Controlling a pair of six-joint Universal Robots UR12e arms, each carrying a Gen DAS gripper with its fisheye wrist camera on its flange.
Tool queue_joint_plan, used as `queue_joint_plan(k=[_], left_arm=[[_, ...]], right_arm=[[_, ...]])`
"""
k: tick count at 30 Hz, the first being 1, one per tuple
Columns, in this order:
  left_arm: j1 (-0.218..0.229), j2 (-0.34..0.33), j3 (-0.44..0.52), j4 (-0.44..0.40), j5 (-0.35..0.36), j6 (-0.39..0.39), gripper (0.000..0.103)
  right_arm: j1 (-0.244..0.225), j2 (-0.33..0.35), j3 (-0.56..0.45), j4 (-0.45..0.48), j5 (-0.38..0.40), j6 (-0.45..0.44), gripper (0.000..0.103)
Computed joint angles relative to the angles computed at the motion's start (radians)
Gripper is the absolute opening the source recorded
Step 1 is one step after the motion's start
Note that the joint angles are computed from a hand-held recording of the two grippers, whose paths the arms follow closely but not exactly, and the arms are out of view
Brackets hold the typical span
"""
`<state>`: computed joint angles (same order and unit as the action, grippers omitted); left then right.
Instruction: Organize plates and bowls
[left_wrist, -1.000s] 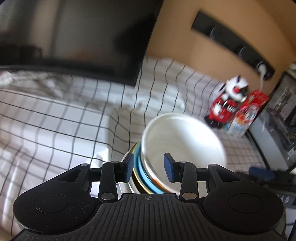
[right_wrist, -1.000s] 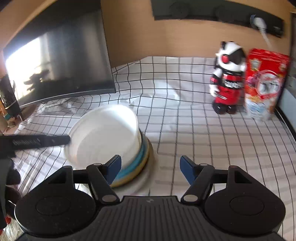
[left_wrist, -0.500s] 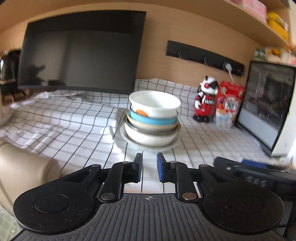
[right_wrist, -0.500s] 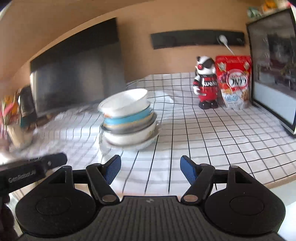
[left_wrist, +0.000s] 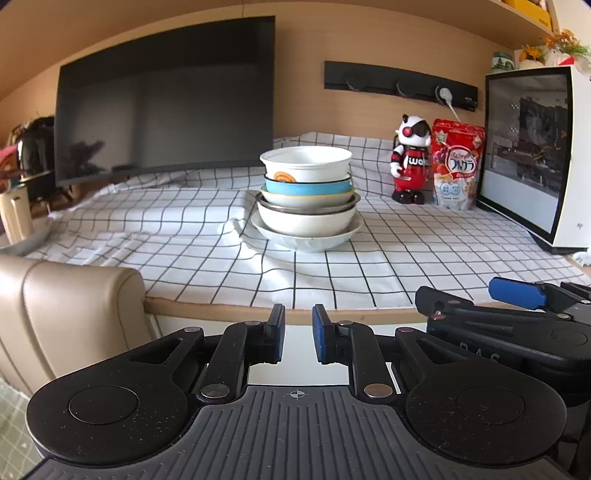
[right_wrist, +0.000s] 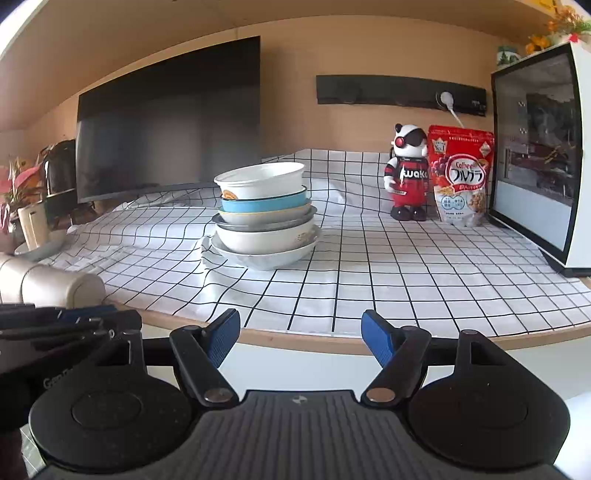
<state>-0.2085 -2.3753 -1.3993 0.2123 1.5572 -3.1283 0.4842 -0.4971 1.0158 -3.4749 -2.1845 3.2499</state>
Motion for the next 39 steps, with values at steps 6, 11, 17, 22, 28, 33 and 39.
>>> queue_joint_plan(k=[6,11,17,22,28,33,39], left_arm=[[-0.004,0.006,-0.018,0.017,0.012,-0.015,0.019],[-0.006,0.009,-0.025,0.037,0.011,-0.025,0.019],[-0.009,0.006,-0.023,0.055,0.018,-0.029,0.019],[-0.011,0.007,-0.025,0.06,0.025,-0.028,0.019],[-0.012,0.006,-0.021,0.061,0.026,-0.031,0.019],[-0.014,0.002,-0.013,0.062,0.024,-0.032,0.019],[-0.015,-0.002,-0.005,0.056,0.019,-0.032,0.019]], right_arm=[[0.005,0.004,0.003,-0.026,-0.001,-0.026,0.073],[0.007,0.005,0.006,-0.055,-0.014,-0.027,0.073],[0.007,0.003,0.016,-0.075,-0.017,-0.031,0.073],[0.007,0.002,0.018,-0.086,-0.008,-0.038,0.073],[0.005,0.001,0.021,-0.086,-0.004,-0.036,0.074],[0.003,0.0,0.023,-0.086,-0.001,-0.038,0.074],[0.001,0.0,0.022,-0.085,-0.002,-0.035,0.074]])
